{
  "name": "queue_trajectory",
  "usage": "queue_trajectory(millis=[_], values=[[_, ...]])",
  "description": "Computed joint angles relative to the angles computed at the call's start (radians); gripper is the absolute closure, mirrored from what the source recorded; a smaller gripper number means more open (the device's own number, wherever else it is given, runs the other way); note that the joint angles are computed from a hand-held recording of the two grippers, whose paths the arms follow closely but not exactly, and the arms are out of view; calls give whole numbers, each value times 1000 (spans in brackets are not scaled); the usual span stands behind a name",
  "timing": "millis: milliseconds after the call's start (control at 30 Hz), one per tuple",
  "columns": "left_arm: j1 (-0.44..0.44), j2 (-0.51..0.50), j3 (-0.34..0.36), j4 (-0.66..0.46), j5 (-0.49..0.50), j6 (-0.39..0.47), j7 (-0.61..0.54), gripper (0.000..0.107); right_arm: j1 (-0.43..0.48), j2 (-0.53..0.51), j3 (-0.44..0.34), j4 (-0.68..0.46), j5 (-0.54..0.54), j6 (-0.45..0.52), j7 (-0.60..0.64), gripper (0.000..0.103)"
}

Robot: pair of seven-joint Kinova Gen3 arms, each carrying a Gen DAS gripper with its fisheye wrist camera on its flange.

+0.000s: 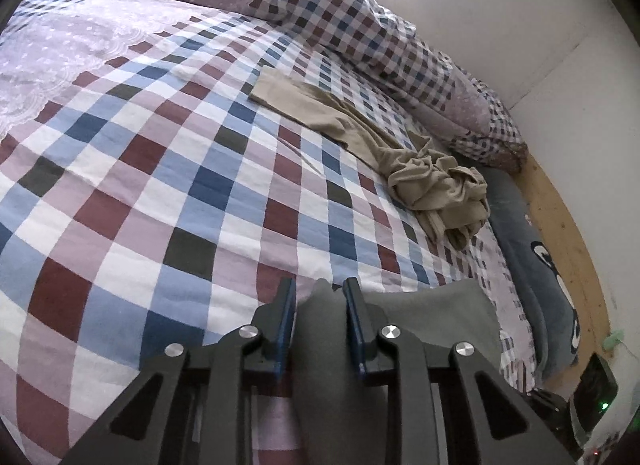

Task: Fold clothes
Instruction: 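Grasp the folded T-shirt edge with the left gripper while the right gripper grasps beside it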

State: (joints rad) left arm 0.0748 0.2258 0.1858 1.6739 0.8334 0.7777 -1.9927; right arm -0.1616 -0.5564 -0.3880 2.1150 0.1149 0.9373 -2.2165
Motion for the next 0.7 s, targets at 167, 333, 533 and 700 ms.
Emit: queue_trajectory(millis=[167,333,533,700], values=[[2,-6,-4,1,-1,-3,16,77,78,-50,-117,-21,47,127,-115,99],[13,-40,-10,22,-24,-35,36,59,98,-129,-192,-57,26,97,-178,98],[-4,-44,-17,24,10,12,5,57,149,-175,-319,-79,-74,82,-218,96],[-10,-50,-25,27,21,37,-6,57,185,-176,-411,-79,-114,81,-211,95]])
